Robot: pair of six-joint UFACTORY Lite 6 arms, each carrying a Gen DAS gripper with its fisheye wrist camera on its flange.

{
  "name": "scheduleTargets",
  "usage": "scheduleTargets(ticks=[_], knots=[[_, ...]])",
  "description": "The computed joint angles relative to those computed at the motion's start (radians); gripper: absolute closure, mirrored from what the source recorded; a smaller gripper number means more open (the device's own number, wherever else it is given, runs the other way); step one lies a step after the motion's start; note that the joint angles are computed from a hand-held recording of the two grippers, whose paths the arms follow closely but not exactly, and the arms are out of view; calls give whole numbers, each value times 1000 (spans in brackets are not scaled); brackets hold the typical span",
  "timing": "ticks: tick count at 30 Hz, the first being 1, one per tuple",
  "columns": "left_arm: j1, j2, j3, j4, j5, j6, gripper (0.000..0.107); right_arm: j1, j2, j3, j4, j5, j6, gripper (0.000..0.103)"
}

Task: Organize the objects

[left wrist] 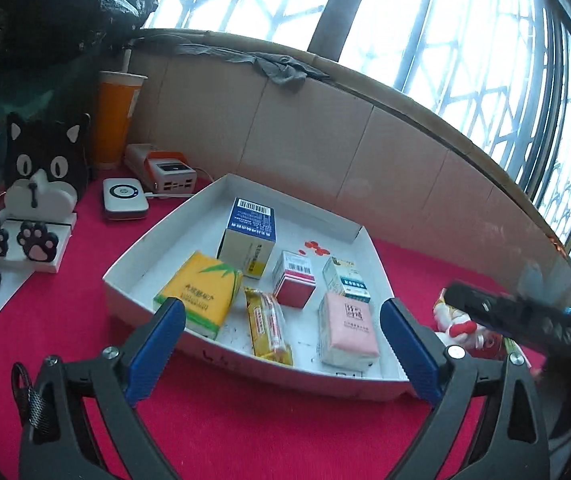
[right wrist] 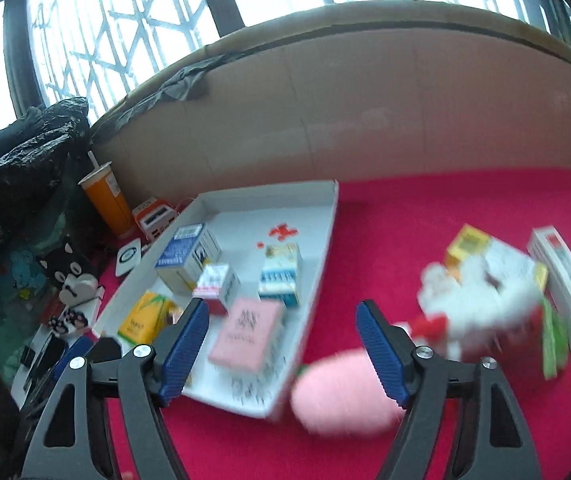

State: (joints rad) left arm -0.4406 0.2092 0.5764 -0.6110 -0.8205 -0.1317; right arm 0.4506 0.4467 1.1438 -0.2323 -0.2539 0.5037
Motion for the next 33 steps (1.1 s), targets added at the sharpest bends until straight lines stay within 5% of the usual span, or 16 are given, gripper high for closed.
scheduleTargets(ticks=[17,33], knots=[[-219,6,-8,-313,-108,175,9,61,-212,-344,315,-158,-317,13],[-317,51,66,-464,-109,338,9,26,-365,-507,342,-226,-348,4]])
